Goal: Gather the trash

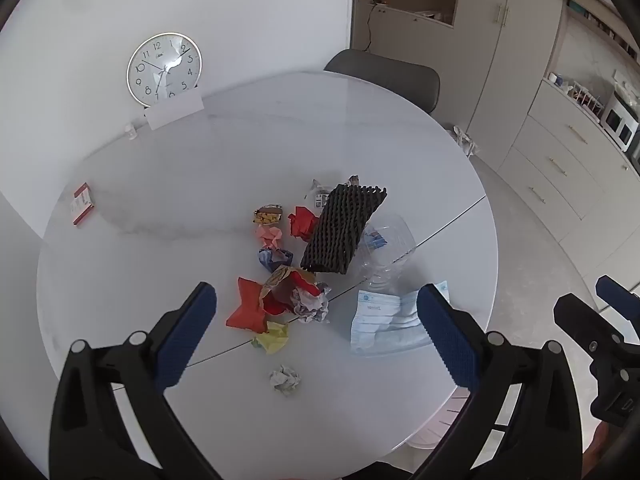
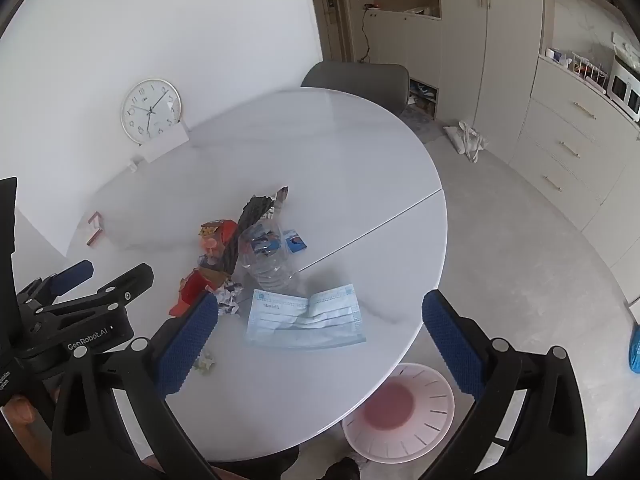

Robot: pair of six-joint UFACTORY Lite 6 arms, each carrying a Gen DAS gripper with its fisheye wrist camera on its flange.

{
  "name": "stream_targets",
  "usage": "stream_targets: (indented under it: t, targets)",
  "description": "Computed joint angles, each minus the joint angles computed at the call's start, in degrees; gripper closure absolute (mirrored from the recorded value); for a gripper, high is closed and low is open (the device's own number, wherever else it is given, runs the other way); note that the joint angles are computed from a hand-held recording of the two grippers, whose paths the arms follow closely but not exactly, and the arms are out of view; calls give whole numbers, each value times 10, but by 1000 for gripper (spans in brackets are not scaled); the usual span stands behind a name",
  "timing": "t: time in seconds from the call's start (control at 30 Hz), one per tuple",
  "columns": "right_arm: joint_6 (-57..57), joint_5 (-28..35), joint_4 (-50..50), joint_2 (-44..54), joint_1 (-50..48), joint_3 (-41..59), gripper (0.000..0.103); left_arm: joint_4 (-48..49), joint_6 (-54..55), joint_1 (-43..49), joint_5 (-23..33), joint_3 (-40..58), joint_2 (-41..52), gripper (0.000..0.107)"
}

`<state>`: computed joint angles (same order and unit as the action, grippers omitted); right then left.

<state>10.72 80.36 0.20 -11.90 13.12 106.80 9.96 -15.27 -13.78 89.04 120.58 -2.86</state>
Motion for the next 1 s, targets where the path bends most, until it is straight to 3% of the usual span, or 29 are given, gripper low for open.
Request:
stream_targets:
  t: [0.17,0.43,0.63,1.0]
  targets:
    - [-2,1,-6,4,6,2,2,-10,5,13,10,26,16,11]
    - [-59,-21,37,-17,-51,-43,2,-47,35,54,-14,-27,-8,11]
    - [3,-1,-26,3,21,-8,2,-44,41,56,-10,-23,-6,11]
    - [12,-1,-30,-3,29,-18,2,-43,42,55,-6,-29,-10,11]
